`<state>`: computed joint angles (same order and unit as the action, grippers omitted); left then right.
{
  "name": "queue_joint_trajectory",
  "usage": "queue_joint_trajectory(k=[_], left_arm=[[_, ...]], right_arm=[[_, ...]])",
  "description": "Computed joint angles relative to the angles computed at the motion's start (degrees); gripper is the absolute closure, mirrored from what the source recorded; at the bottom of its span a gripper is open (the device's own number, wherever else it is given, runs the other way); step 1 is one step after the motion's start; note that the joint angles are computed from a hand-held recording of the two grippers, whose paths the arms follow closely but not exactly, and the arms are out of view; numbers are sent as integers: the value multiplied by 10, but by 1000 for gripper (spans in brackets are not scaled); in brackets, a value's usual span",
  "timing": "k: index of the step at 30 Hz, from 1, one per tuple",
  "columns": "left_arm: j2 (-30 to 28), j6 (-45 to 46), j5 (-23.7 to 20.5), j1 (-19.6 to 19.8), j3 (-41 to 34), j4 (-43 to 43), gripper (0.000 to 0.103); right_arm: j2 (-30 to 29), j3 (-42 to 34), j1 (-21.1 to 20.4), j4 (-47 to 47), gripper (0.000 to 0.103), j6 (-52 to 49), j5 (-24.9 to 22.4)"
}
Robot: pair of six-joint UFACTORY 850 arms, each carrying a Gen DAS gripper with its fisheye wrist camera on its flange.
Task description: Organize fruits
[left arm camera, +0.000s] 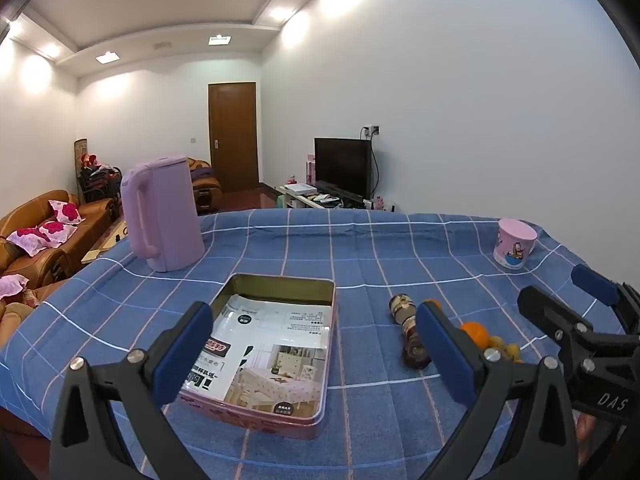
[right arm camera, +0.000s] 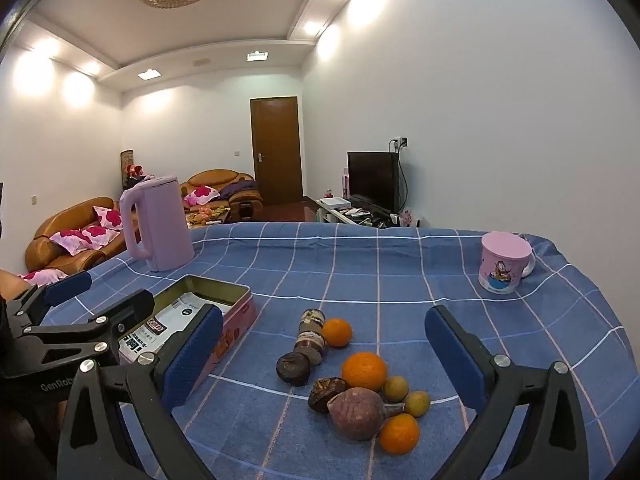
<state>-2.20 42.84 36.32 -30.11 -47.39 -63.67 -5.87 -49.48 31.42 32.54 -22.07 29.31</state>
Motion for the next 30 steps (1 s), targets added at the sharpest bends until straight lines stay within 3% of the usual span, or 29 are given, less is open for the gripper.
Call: queue_joint_trajectory(k=[30], left_arm=[[-7, -12, -7, 7, 2, 10, 0]], right_arm=[[0, 5, 0, -8, 1, 18, 1]])
